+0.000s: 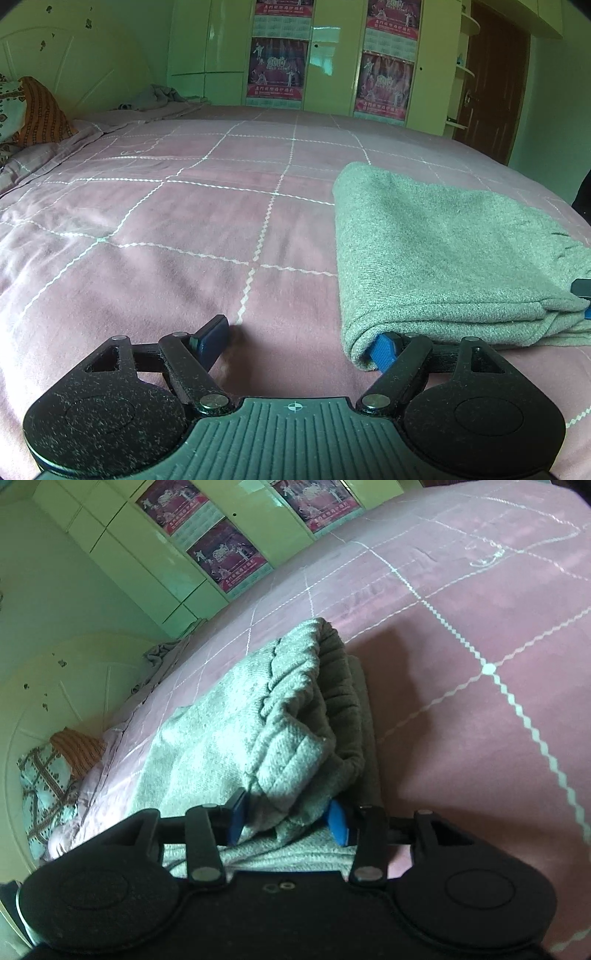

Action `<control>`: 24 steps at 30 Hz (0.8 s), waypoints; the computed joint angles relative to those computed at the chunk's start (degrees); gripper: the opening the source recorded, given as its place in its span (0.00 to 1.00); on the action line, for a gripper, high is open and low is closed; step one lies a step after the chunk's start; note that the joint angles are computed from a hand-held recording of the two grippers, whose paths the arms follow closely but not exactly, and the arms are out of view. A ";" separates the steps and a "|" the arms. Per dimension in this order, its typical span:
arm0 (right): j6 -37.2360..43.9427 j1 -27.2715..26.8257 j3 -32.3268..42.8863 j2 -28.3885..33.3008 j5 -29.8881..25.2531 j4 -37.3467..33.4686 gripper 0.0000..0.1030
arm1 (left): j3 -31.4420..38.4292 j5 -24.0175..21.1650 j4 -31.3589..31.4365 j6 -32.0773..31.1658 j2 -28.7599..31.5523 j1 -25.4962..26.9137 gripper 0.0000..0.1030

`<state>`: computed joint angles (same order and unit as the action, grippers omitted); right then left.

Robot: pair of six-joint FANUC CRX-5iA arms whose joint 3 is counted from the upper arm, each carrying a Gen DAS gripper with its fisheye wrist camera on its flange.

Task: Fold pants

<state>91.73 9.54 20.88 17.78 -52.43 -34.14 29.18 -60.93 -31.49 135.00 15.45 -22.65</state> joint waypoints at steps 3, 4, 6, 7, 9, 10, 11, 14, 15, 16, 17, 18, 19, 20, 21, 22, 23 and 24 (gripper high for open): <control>-0.17 0.82 -0.67 -1.06 0.25 2.42 0.48 | -0.14 -1.12 0.83 0.55 -0.53 -0.06 0.84; -0.04 1.14 -1.22 -1.68 0.68 3.45 0.52 | -0.12 -1.62 0.83 0.70 -0.73 -0.27 0.84; 0.78 1.76 -2.77 -3.17 2.02 5.70 0.54 | -0.75 -1.73 1.86 0.54 -1.54 -0.33 0.84; 1.21 2.12 -3.56 -3.99 2.60 6.76 0.55 | -1.14 -1.67 2.22 0.91 -2.05 -0.38 0.84; 3.07 2.31 -4.91 -5.42 3.69 7.60 0.55 | -2.27 -1.54 2.61 3.71 -3.40 -0.46 0.84; 4.11 2.32 -5.59 -6.10 4.45 7.90 0.55 | -3.30 -1.00 4.06 4.99 -4.26 0.13 0.84; 4.84 2.35 -6.15 -6.63 5.14 8.48 0.55 | -4.65 -0.13 4.58 7.38 -5.39 0.46 0.84; 5.62 2.44 -7.17 -7.77 6.94 10.49 0.55 | -6.78 0.98 1.38 15.38 -7.96 -0.30 0.76; 5.85 2.38 -7.25 -8.00 7.32 10.86 0.55 | -6.92 1.96 -0.84 16.10 -8.45 -1.00 0.58; 5.93 2.53 -7.64 -8.31 8.22 11.33 0.53 | -6.40 3.09 -1.15 13.95 -8.28 -0.99 0.49; 6.59 2.55 -8.09 -8.71 9.25 11.22 0.46 | -5.01 3.55 -0.91 11.88 -7.43 -0.84 0.41; 7.90 2.63 -7.75 -8.55 10.02 10.83 0.38 | -4.23 5.56 0.86 9.52 -6.69 -0.01 0.36; 9.63 2.92 -7.39 -8.32 10.85 10.43 0.24 | -3.56 8.22 3.87 5.99 -5.76 1.20 0.32; 10.69 3.57 -6.93 -7.94 11.79 10.73 0.20 | -1.78 9.28 5.57 2.81 -4.17 1.72 0.29; 11.56 4.21 -6.34 -7.45 12.45 10.95 0.20 | 0.40 9.67 6.77 -0.18 -2.32 1.96 0.29; 12.19 5.11 -5.55 -6.64 13.24 11.61 0.18 | 2.27 10.36 9.21 -4.05 -0.45 2.52 0.29; 12.78 6.05 -5.32 -6.08 14.46 12.52 0.18 | 4.43 10.06 11.90 -7.84 1.64 3.00 0.29; 13.65 6.83 -4.93 -5.34 15.33 13.30 0.18 | 6.74 8.84 14.82 -11.37 3.95 3.53 0.29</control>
<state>105.39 16.37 15.95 12.44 -37.10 -20.84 35.92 -52.09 -16.67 123.63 19.40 -19.12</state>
